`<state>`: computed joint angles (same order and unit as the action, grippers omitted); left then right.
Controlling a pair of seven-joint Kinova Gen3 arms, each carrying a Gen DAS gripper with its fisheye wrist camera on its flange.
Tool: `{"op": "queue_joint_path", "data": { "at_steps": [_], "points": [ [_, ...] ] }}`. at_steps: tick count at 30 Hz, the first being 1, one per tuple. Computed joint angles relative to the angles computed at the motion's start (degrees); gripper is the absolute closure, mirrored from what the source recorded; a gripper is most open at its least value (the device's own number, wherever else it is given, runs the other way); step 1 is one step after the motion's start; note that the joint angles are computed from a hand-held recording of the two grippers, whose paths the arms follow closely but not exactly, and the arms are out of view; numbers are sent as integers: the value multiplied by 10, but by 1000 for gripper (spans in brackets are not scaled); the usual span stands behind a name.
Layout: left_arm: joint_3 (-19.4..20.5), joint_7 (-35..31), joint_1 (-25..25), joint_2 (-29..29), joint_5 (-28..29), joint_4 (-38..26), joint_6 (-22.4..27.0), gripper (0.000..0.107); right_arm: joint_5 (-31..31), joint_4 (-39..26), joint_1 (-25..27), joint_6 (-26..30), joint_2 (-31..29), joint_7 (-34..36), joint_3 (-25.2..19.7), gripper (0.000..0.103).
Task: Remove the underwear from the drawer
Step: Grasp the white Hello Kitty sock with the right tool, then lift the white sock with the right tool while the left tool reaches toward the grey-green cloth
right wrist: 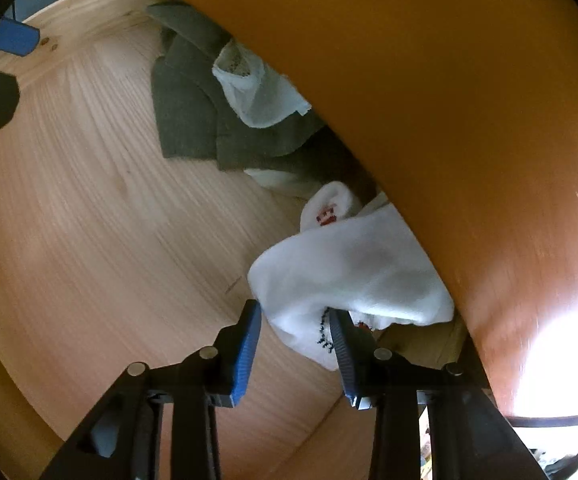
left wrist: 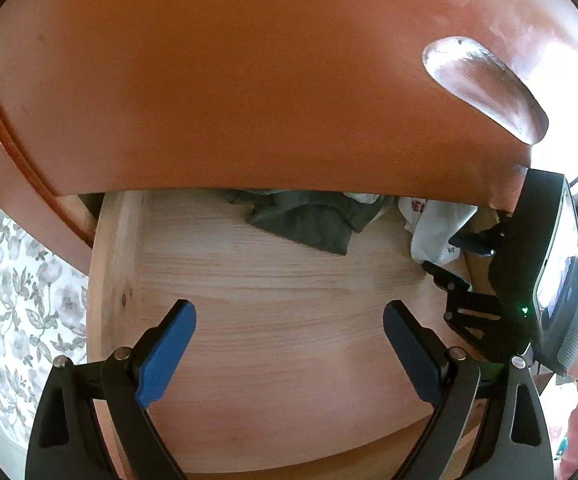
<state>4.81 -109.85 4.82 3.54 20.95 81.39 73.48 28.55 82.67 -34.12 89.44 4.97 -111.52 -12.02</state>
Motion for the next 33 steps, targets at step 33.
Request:
{"op": "queue_joint_path", "data": {
  "at_steps": [33],
  "points": [
    [10, 70, 28, 2, -73, -11, 5, 13, -222, 10, 90, -73, -167, 67, -20, 97]
  ]
}}
